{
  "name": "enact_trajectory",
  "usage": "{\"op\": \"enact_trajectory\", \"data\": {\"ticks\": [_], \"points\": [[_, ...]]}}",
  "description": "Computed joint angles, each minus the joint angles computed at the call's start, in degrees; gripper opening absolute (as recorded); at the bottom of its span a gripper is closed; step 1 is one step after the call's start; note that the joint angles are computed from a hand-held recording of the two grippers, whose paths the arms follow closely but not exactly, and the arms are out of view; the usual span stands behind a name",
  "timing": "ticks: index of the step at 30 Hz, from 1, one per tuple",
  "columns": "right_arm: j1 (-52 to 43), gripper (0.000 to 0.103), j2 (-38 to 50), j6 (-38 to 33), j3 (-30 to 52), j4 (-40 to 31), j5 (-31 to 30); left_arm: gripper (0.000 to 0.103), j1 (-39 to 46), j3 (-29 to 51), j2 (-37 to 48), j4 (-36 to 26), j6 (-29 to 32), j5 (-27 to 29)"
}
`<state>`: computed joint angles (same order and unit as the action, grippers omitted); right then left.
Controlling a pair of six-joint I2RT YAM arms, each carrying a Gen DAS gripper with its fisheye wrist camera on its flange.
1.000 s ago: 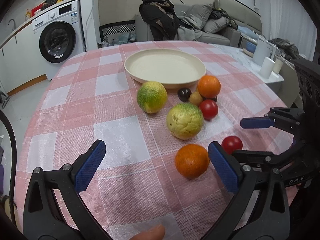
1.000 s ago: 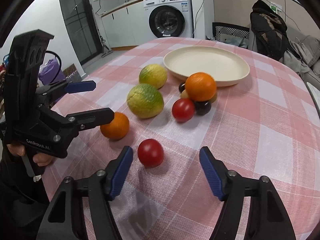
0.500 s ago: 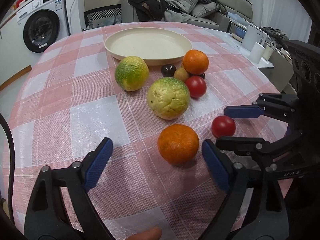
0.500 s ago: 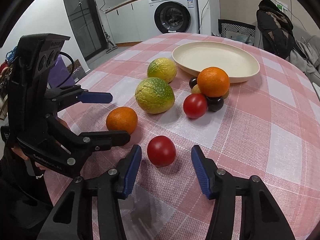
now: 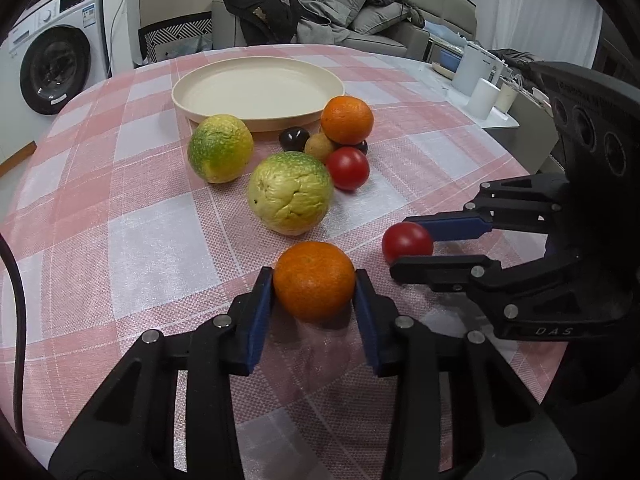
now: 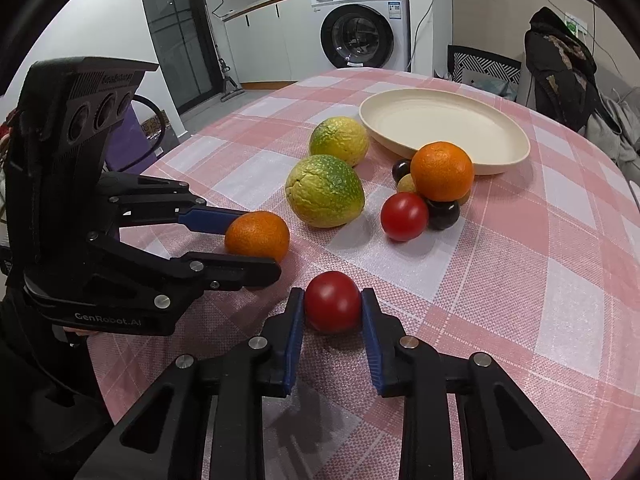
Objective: Organize fruits
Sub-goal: 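Grasp the orange with the left gripper while the right gripper grasps a red tomato, then carry the orange and tomato onto the cream plate and open both grippers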
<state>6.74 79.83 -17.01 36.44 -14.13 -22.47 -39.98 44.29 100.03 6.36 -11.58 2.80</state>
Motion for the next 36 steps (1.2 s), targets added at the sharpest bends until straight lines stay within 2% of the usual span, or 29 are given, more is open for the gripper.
{"op": "enact_trajectory", "data": {"ticks": [10, 17, 26, 36], "points": [[-6.0, 0.028, -4.6, 2.7, 0.3, 2.4, -3.0, 0.036, 0.1, -3.5, -7.7, 2.6, -1.0, -1.5], [-8.0, 0.028, -3.7, 4.4, 3.0, 3.4, -3.2, 0.036, 0.8, -0.1, -9.0, 1.6, -0.6, -3.4], [-9.3, 0.028, 0.2, 7.1, 9.3, 4.9, -3.3, 0.036, 2.7, 9.5, -4.3, -0.5, -0.7, -3.6], [-9.1, 0.028, 6.8, 9.0, 16.4, 5.6, -2.0, 0.036, 5.9, 22.6, 6.4, -3.4, -1.3, -4.2]]}}
